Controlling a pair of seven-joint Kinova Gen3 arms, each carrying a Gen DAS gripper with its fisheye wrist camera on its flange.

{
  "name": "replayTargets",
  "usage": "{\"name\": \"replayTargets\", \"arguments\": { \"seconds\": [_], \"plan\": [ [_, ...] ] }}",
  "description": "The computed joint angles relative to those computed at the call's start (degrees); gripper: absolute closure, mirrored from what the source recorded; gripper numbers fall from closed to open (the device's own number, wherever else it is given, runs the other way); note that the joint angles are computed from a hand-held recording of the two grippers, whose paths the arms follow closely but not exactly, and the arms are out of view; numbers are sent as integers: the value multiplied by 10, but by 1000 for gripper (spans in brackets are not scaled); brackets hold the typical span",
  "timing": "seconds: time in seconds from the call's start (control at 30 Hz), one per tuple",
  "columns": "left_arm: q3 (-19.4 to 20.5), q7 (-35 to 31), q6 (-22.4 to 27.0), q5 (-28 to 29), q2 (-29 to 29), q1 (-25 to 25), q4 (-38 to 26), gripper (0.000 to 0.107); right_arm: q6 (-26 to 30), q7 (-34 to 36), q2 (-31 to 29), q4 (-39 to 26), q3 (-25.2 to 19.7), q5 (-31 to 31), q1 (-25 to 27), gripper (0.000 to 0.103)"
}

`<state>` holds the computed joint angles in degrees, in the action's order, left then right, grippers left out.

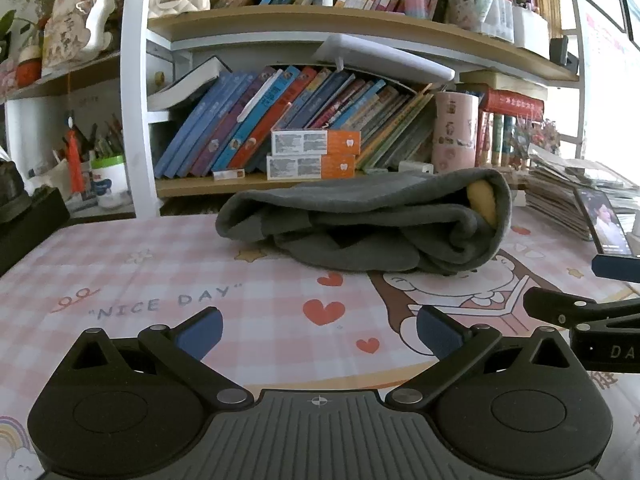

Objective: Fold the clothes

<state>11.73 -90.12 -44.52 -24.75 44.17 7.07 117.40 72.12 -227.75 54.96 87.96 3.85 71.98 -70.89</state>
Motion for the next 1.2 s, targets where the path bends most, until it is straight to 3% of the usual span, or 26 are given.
{"name": "replayTargets", "arguments": {
  "seconds": [1.2],
  "plan": [
    [1,4,6,0,0,0,-2,4,-1,0,0,0,-1,1,1,4]
  ]
}}
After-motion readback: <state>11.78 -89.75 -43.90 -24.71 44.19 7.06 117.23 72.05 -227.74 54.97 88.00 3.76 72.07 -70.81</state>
